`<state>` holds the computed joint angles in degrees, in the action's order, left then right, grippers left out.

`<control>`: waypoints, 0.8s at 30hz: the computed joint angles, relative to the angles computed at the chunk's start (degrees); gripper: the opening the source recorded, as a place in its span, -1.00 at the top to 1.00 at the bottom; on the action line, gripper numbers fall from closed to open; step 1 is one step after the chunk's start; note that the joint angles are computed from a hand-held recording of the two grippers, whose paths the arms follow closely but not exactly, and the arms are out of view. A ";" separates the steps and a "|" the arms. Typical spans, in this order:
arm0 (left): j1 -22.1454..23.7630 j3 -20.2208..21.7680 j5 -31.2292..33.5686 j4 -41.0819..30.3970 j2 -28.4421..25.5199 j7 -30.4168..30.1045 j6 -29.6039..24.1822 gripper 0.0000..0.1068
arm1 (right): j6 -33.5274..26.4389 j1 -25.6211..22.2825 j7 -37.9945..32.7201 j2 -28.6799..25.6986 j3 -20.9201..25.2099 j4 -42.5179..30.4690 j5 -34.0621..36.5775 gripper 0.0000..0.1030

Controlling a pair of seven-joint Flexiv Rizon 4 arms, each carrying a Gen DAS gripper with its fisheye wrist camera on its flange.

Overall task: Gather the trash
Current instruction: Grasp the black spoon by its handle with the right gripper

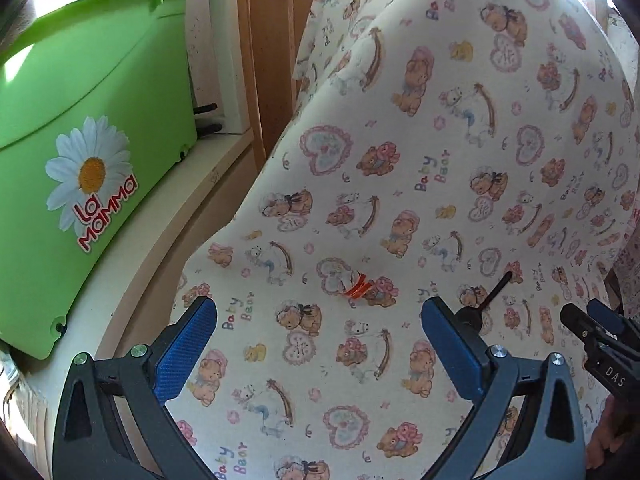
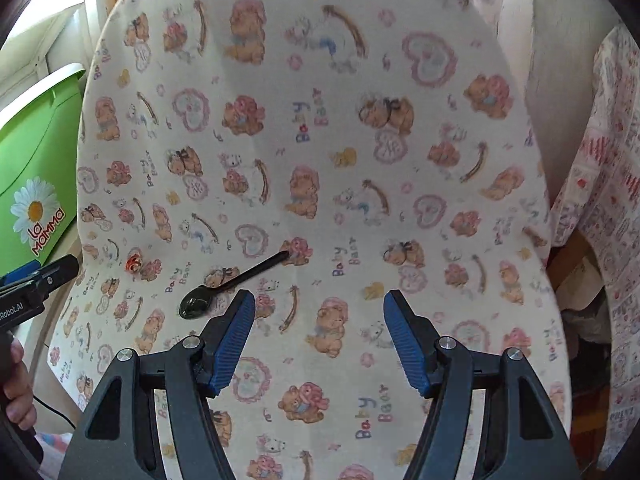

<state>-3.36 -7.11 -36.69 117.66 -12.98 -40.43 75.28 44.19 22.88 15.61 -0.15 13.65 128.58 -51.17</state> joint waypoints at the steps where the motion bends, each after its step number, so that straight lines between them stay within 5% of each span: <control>1: -0.30 0.71 1.65 -0.93 -0.72 -1.27 -0.53 -0.89 | 0.70 -0.14 0.12 -0.82 -0.31 -0.30 0.05 -0.34; 6: 1.09 2.85 5.97 -7.92 -4.21 -9.70 -10.41 -0.86 | 1.43 0.30 -1.37 -4.93 -1.73 -3.35 -0.37 -0.35; 10: 3.10 3.21 5.26 -12.40 -6.57 -14.89 -16.14 -0.82 | 3.35 0.80 -1.06 -8.01 -3.16 -5.81 -1.08 -0.56; 19: 3.88 3.05 7.88 -14.81 -8.07 -17.60 -19.10 -0.77 | -7.08 4.82 -5.86 -15.86 -4.81 -15.41 5.52 -0.60; 24: 3.41 2.83 8.96 -14.84 -8.23 -17.14 -18.80 -0.76 | -4.52 5.46 -9.66 -18.95 -5.68 -18.02 7.90 -0.60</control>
<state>0.05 -4.28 -27.74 102.83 -21.21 -57.56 56.48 39.67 28.34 5.95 -19.10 7.97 110.56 -43.28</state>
